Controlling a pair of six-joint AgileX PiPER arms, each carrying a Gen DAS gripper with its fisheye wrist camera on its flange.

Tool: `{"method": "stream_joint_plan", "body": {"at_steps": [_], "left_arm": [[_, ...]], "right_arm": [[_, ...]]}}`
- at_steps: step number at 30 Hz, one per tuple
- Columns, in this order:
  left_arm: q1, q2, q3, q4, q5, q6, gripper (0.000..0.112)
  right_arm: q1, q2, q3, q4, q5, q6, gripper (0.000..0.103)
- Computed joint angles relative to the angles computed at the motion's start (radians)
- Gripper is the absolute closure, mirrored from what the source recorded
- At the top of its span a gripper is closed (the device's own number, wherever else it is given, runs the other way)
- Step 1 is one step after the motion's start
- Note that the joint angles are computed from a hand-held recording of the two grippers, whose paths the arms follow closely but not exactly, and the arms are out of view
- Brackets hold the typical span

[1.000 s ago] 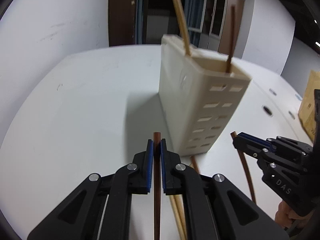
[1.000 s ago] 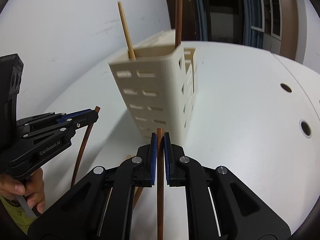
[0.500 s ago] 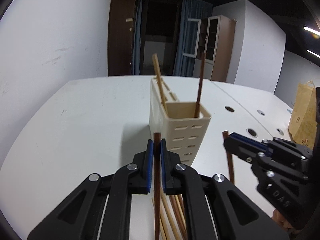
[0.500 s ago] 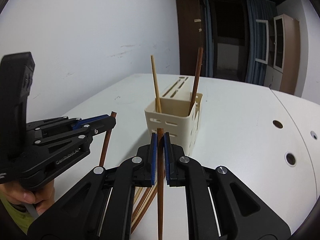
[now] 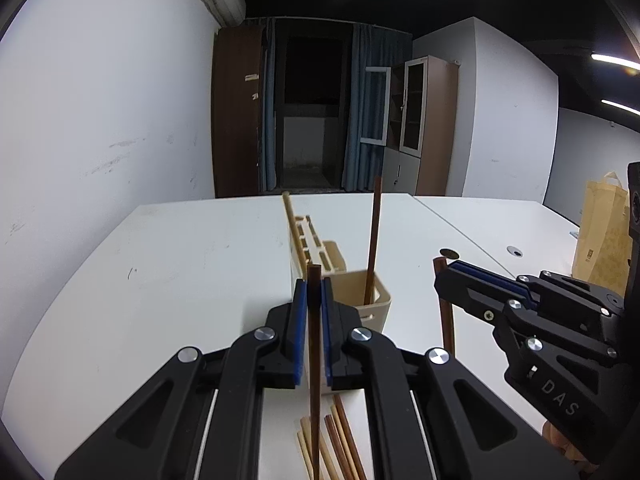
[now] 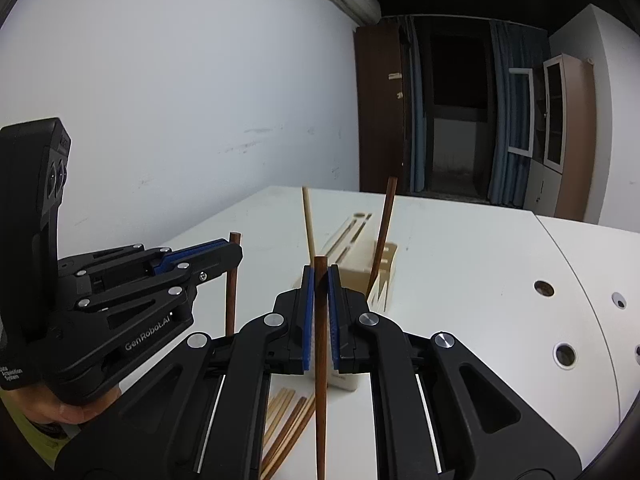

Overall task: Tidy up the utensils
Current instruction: 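Carry both dark chopsticks over the holder and lower them into it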

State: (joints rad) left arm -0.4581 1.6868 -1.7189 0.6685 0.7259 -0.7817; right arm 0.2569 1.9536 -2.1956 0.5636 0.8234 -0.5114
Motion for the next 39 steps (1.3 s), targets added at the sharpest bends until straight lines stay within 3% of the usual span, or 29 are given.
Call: {"method": "stream_joint_plan", "body": {"at_steps": [7,12,15,19,26,32,36,39], "left_arm": [[-0.007,-0.008,-0.037,0.015,-0.026,0.027,0.105],[-0.004,-0.007,-0.042,0.044,-0.049,0.008,0.105],[0.012,-0.006,-0.049,0.051,-0.080,0.001,0.105],[0.006,-0.014,-0.041,0.143,-0.113,-0.069,0.105],[-0.052,-0.042,-0.017,0.440,-0.119,-0.304,0.105],[-0.067,-0.055,-0.002,0.536,-0.151,-0.386,0.105],[-0.082,-0.060,0.011,0.646,-0.150,-0.496,0.105],[-0.096,-0.078,0.055,0.829,-0.142,-0.677,0.105]], "right_arm": [[-0.019,0.084,-0.167,0.021,0.054,0.033,0.097],[-0.026,0.134,-0.253,0.034,0.045,0.051,0.097],[-0.034,0.122,-0.221,0.082,-0.003,0.006,0.097],[-0.039,0.097,-0.148,0.208,-0.078,-0.134,0.097],[-0.052,0.064,-0.041,0.482,-0.184,-0.399,0.097],[-0.057,0.054,0.008,0.677,-0.286,-0.524,0.097],[-0.074,0.035,0.067,0.902,-0.306,-0.711,0.097],[-0.087,0.021,0.109,1.078,-0.303,-0.860,0.097]]}}
